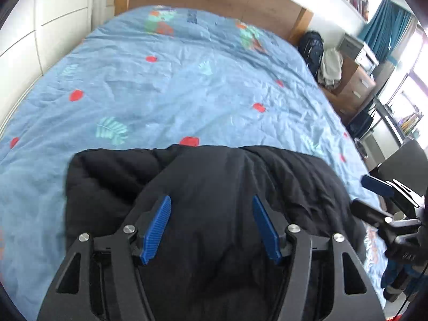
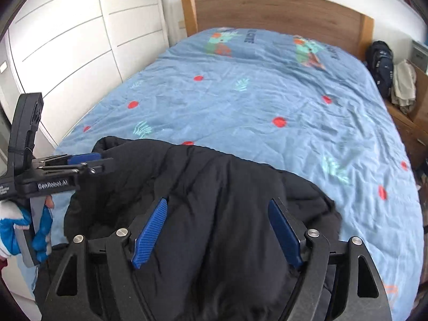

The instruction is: Fold large clothes

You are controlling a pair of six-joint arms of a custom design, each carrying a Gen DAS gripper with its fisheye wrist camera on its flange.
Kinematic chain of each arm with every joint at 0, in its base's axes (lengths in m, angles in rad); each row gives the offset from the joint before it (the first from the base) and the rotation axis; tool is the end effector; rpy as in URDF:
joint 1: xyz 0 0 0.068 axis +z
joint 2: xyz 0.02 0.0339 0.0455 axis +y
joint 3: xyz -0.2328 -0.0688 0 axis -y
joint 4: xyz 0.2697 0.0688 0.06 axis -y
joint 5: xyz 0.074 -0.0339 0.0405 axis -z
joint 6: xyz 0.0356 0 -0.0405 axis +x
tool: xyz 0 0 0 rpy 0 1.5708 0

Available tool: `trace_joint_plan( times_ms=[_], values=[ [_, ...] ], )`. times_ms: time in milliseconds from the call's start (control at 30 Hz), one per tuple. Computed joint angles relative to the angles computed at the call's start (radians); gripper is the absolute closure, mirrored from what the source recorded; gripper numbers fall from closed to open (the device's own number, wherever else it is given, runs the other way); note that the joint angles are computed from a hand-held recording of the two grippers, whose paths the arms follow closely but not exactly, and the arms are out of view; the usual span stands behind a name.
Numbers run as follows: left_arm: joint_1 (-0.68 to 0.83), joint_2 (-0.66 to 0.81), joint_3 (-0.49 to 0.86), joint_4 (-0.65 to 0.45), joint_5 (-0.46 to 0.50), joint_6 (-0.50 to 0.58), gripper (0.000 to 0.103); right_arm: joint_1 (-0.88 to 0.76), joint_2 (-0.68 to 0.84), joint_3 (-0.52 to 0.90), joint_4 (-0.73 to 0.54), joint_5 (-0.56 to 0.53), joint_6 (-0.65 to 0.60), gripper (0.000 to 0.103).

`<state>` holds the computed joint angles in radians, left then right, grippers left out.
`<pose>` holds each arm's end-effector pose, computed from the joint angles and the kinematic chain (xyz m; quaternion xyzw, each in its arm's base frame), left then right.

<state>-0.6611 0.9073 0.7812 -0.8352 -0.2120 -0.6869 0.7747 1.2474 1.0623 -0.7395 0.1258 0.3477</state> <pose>0.1735 -0.1255 0.2333 -0.0440 0.9481 -0.1074 0.2961 0.2089 0.1983 0.2563 -0.1810 0.9291 0.1182 0.3000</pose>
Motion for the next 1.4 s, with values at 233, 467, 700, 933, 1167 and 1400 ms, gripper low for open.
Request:
trace_joint_plan(
  times_ms=[233,467,700,933,1167,1400],
  values=[
    [0.096,0.2,-0.176,0.262,0.046,0.091,0.033,-0.048,0.289,-0.079,0.143,-0.011,-0.088,0.025],
    [0.061,0.17,-0.182,0.217,0.007,0.068,0.031,-0.057,0.245,-0.116,0.119,-0.001,-0.08,0.024],
    [-0.158,-0.187,-0.146,-0.085,-0.133,-0.084,0.032,0.005,-0.169,-0.215,-0.038,-0.02,-0.038,0.024],
    [-0.521,-0.187,-0.175,-0.187,-0.275,-0.352,0.032,0.2,-0.417,-0.34,-0.15,0.002,0.085,0.024],
    [-0.65,-0.105,-0.302,-0.089,-0.307,-0.483,0.031,0.215,-0.418,-0.493,-0.089,-0.003,0.121,0.024],
    [-0.692,-0.052,-0.326,-0.048,-0.343,-0.531,0.028,0.221,-0.441,-0.561,-0.042,0.014,0.127,0.023]
  ],
)
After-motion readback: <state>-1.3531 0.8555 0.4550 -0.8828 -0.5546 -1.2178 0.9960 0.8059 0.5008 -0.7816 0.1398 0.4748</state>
